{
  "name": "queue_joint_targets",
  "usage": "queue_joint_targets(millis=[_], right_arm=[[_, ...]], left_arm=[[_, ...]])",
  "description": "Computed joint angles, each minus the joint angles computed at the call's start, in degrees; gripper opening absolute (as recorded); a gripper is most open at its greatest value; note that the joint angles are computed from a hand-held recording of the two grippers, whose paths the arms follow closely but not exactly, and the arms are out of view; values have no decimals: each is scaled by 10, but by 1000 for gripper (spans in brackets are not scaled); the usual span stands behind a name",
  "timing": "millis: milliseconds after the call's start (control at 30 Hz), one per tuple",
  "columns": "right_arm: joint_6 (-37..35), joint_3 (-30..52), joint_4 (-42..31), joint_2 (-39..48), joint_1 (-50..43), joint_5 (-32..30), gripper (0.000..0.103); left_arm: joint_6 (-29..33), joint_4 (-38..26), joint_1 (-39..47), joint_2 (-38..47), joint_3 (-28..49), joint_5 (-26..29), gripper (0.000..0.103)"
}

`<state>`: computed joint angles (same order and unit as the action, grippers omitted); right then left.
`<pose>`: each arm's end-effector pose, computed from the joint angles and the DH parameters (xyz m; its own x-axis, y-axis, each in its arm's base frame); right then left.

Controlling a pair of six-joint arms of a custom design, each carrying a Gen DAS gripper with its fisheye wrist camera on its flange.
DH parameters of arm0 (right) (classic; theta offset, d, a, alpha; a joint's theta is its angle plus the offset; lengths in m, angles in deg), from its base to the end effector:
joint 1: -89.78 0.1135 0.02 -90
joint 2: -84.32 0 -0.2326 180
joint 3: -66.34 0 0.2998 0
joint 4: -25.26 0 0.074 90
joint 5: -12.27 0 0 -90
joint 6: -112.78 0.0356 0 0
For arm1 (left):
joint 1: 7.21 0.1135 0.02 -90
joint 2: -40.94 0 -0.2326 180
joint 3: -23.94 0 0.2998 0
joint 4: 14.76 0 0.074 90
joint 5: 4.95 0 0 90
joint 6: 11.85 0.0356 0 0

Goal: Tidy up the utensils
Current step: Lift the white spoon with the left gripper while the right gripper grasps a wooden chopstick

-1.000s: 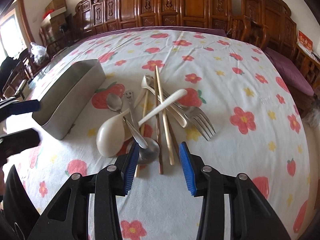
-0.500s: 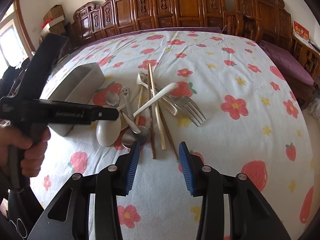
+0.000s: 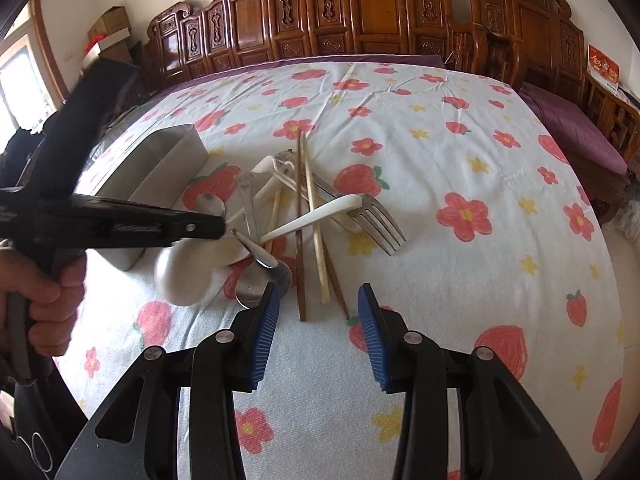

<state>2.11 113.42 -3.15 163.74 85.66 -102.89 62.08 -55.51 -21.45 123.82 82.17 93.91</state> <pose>0.2829 -0.0052 0.0891 -0.7640 -0.2653 -0.5881 -0.4402 0.8808 0.1746 0.2983 -0.0813 0.1200 -0.9313 -0.0458 -0.3612 0.0493 0.9670 -0.2498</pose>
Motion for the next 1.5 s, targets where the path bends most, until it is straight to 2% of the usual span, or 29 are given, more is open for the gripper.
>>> queue_joint_targets(millis=[133,333,533,833,900,1100,1433,1500], right_arm=[[1,2,-1,0,1,1,43],[-2,-2,0,-4,2,1,43],[-7,-1,5,9,-1,5,43],[-12,9,11,34,-13,-2,43],[-13,14,10,45,-16,-5,37],[-13,21,13,63,-23,-10,30],[-17,22,29,95,-5,23,22],[-19,18,36,92,-1,33,16]], left_arm=[[5,-16,-5,-65,-37,-9,2],[14,-37,-12,-143,-72,-31,1],[10,-49,-1,-198,-83,-33,1],[3,-67,-6,-282,-89,-79,1],[1,-72,-6,-299,-88,-85,1],[-4,-93,-7,-339,-98,-86,1],[-48,-134,-39,-470,-189,-85,1],[-57,-144,-44,-496,-207,-84,1]])
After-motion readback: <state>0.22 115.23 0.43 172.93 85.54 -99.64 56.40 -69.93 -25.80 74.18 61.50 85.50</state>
